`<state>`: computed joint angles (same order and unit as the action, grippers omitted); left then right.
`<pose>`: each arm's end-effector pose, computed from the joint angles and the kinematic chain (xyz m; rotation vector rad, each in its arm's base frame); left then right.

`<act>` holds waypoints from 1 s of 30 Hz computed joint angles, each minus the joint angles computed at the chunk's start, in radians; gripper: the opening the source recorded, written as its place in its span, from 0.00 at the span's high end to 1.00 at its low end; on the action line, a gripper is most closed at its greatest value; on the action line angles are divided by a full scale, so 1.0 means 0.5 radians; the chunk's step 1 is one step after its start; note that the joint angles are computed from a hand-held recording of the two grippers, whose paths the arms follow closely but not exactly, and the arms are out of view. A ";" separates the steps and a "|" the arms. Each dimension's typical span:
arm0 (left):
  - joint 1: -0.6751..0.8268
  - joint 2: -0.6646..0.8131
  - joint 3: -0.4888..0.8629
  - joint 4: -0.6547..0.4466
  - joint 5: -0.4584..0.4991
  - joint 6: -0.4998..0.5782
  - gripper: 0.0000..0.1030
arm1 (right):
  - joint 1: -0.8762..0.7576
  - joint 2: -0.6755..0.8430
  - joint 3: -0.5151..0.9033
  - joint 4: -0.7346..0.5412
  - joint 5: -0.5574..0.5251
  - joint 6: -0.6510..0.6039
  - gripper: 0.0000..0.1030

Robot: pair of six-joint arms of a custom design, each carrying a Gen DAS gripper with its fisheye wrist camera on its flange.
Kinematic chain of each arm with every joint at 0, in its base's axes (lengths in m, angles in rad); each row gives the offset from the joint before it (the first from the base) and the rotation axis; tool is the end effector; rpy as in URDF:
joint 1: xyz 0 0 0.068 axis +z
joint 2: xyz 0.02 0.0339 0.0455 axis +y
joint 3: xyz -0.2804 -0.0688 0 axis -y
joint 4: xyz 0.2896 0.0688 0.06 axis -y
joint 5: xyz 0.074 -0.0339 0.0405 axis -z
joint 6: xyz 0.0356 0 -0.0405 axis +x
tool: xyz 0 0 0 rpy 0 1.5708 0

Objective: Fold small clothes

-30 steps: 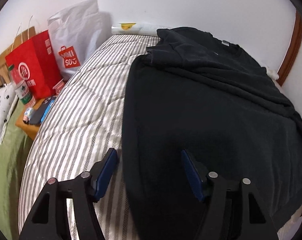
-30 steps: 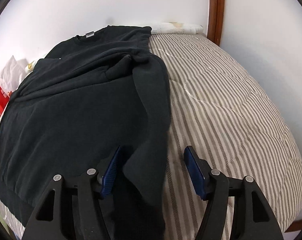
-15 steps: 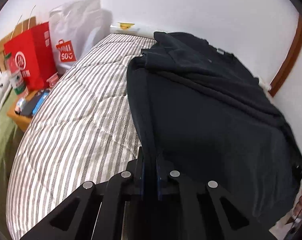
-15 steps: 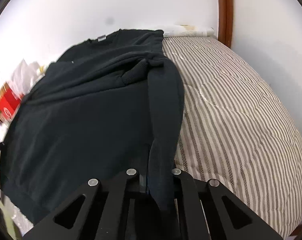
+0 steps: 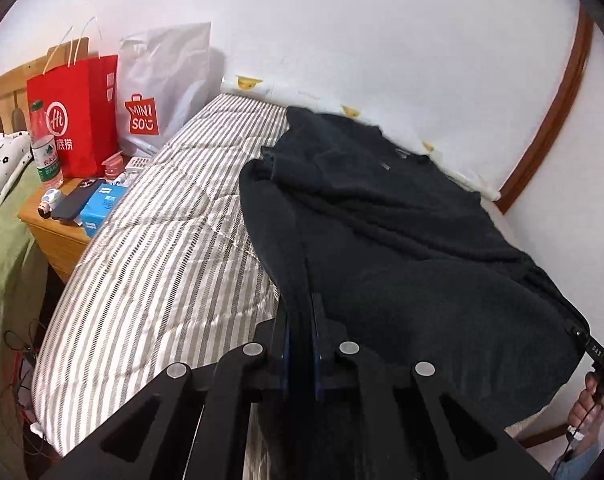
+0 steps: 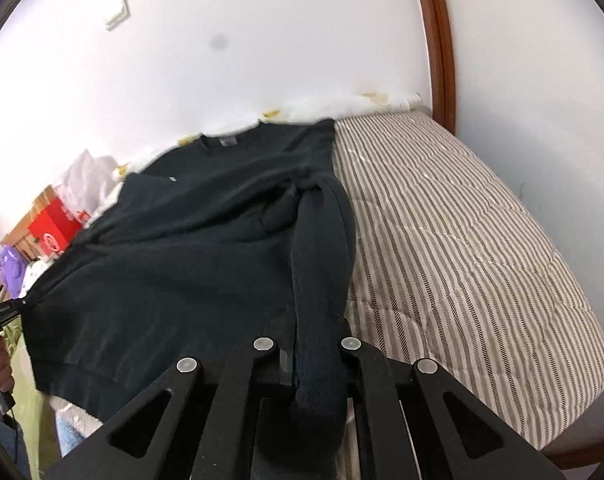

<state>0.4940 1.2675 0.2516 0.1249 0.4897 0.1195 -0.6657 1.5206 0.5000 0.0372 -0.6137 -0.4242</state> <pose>0.1894 0.0830 0.0846 -0.2323 2.3362 -0.3073 0.2216 -0.1479 0.0922 0.0588 2.3335 0.2653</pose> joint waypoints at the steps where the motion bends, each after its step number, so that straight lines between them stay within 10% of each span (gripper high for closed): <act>1: 0.029 -0.048 -0.002 -0.056 0.032 0.018 0.92 | -0.028 -0.044 0.004 -0.055 -0.051 -0.034 0.96; 18: -0.150 0.223 0.479 -0.030 0.064 -0.183 0.92 | 0.145 0.022 0.353 -0.042 -0.190 0.309 0.96; 30: -0.462 0.973 1.101 0.132 -0.317 -0.324 0.92 | 0.482 0.632 0.940 0.124 0.213 0.582 0.96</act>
<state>0.2630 1.7540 0.8020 0.1911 0.3315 -0.0425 -0.4245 1.8367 0.9700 0.0993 -0.5074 -0.1330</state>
